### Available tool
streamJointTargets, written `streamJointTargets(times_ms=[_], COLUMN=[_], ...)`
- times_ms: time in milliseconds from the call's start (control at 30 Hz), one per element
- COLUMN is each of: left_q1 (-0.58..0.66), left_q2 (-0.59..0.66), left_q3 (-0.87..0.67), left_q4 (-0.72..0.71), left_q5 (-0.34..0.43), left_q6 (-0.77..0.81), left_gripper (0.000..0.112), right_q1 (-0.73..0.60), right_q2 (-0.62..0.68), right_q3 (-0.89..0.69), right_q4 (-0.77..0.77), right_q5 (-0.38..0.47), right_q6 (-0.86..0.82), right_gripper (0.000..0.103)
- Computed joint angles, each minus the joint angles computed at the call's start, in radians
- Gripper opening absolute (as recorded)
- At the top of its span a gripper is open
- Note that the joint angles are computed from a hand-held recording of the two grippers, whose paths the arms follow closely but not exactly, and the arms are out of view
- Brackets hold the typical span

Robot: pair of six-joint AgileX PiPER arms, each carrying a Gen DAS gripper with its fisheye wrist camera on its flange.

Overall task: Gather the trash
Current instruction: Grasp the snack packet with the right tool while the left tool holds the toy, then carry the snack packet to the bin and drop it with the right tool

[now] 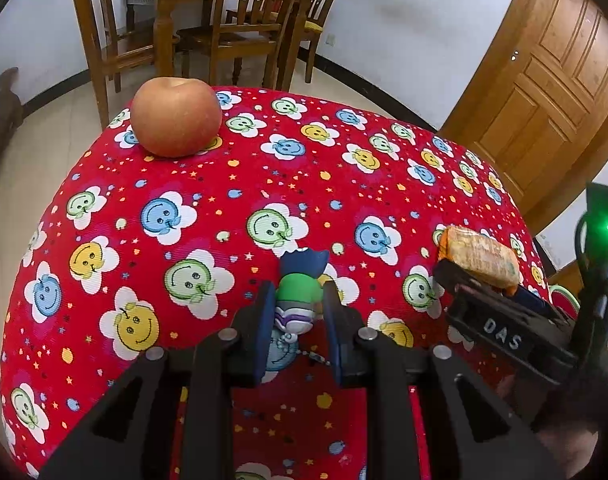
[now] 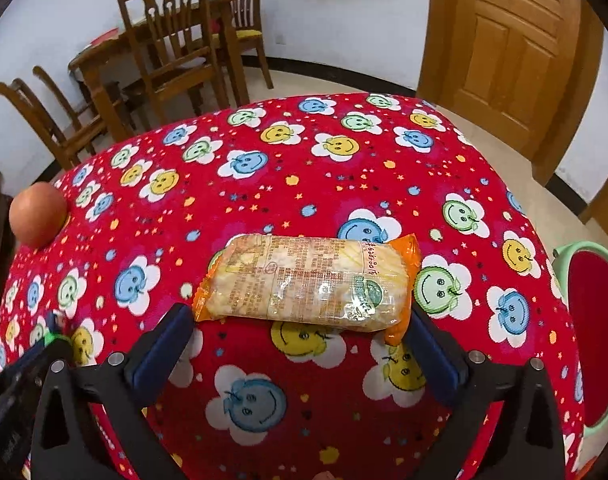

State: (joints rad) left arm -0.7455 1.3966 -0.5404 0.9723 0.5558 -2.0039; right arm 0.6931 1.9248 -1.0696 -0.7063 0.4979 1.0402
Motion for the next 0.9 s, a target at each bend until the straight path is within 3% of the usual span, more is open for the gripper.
streamJointTargets(times_ms=[167,233,367,600,900], left_q1=[0.001,0.003,0.004,-0.009,-0.048], left_q2=[0.005,0.002,-0.002,0.000,0.007], left_q3=[0.000,0.003,0.009,0.008,-0.009], left_q4=[0.006,0.009,0.017,0.029,0.050], left_q5=[-0.006,-0.010,-0.013,-0.008,-0.003], left_q6=[-0.007,-0.010,-0.016,-0.024,-0.044], left_gripper=[0.023,0.023,0.023,0.023,0.023], right_q1=[0.007,0.010,-0.012,-0.038,-0.062], right_q2=[0.014,0.009,-0.025,-0.155,-0.352], right_q3=[-0.018,-0.015,0.026,0.164,0.296], right_q4=[-0.019,-0.055,-0.047,-0.082,-0.070], right_q5=[0.024,0.028,-0.020,-0.090,-0.095], right_q6=[0.016,0.059,0.053,0.109,0.097], right_gripper=[0.101,0.091,0.086,0.086,0.086])
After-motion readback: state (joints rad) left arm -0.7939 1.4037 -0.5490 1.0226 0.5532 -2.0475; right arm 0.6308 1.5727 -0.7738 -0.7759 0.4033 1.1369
